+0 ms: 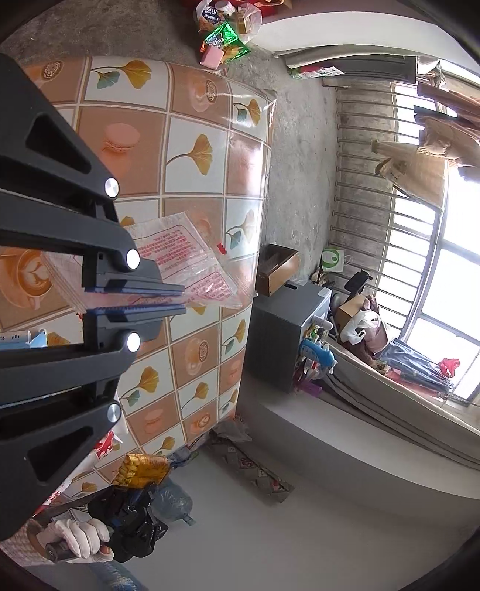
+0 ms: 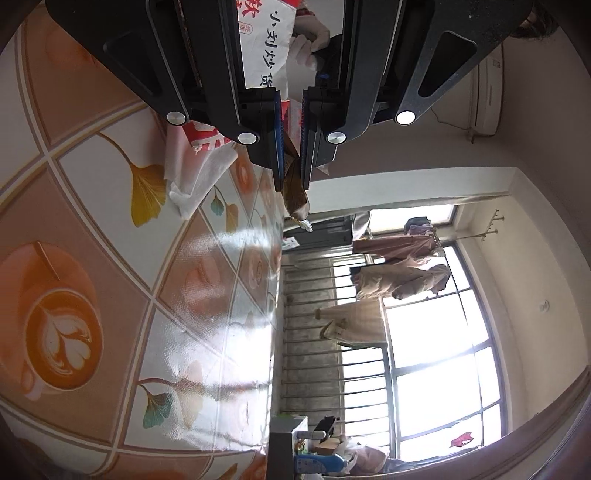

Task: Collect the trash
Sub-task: 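Carry the ziplock bag and golden strip over the blue basket with both grippers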

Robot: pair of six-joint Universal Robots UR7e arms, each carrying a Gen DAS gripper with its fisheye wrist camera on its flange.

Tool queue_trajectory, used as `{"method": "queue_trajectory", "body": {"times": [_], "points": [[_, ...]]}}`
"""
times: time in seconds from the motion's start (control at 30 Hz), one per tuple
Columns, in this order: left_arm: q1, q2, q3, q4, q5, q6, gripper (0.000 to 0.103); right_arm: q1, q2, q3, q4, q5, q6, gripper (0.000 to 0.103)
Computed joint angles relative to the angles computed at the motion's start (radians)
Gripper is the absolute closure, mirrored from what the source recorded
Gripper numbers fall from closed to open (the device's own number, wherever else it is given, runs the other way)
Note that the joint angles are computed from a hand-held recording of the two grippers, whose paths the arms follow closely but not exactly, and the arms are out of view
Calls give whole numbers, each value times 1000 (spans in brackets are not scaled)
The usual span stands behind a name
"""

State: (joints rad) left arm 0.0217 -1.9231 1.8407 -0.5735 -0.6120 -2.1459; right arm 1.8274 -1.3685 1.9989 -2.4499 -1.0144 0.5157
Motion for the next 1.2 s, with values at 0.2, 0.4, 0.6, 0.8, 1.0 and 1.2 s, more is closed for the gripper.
{"method": "queue_trajectory", "body": {"times": [0.2, 0.4, 0.6, 0.8, 1.0, 1.2], "points": [[1, 50, -27, -122, 79, 133, 99, -21, -45, 38, -61, 25, 16, 97], [46, 124, -47, -362, 142, 412, 99, -66, -123, 96, -123, 50, 33, 97], [102, 221, -36, -815, 160, 844, 99, -131, -209, 146, -183, 81, 45, 97], [170, 400, -65, -1301, 64, 1286, 99, -228, -334, 182, -208, 89, 21, 97], [255, 656, -191, -1583, -153, 1598, 99, -354, -499, 190, -222, -12, -36, 97], [354, 950, -389, -1675, -453, 1713, 99, -478, -654, 178, -227, -245, -117, 97]]}}
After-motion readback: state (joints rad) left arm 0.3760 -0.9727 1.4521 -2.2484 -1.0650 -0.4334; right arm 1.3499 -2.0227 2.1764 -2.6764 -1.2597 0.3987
